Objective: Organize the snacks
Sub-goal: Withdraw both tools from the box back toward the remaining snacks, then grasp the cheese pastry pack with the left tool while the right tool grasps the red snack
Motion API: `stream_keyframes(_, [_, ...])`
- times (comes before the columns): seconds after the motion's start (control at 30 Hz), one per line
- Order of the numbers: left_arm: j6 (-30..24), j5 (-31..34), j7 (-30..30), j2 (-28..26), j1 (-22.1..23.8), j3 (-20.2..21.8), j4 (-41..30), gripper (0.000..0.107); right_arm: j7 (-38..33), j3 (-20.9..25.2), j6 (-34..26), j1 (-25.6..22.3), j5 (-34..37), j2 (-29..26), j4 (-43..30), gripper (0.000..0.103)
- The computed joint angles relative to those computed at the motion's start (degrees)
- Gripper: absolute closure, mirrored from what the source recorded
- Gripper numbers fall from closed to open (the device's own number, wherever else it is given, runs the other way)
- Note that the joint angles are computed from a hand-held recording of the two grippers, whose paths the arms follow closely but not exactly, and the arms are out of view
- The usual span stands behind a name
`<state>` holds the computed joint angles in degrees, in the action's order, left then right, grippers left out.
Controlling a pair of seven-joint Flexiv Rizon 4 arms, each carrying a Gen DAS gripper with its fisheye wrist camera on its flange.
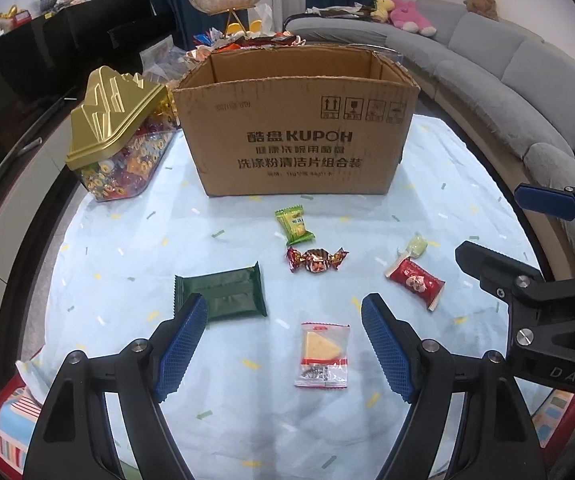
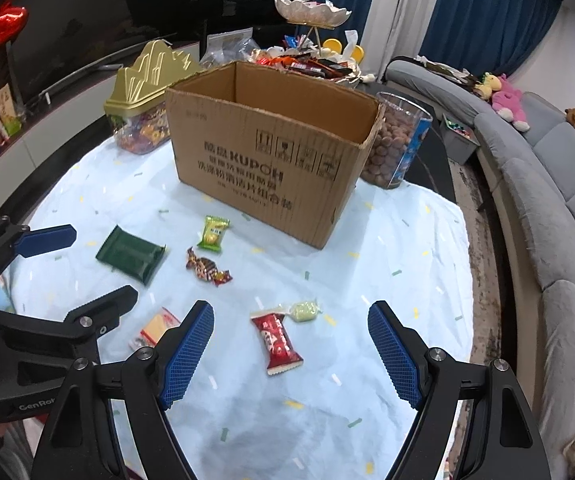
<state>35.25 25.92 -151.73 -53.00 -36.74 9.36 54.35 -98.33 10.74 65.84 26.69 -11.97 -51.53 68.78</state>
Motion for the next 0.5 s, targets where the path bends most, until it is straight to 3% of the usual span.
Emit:
stream_keyframes(0.3, [-1.51,-0.56,1.16,-2.87,-0.51,-0.42,-2.3,0.028,-6.33,1.01,4.05,-0.98,-1.3,-0.69,2.71,0.023])
stream_keyframes(0.5, [-1.8,-1.49,1.29,-4.17,-0.5,-0.53,-3.2,0.028,-9.2,2.54,3.46,-2.04,-0.62,-1.87,1.77,0.023])
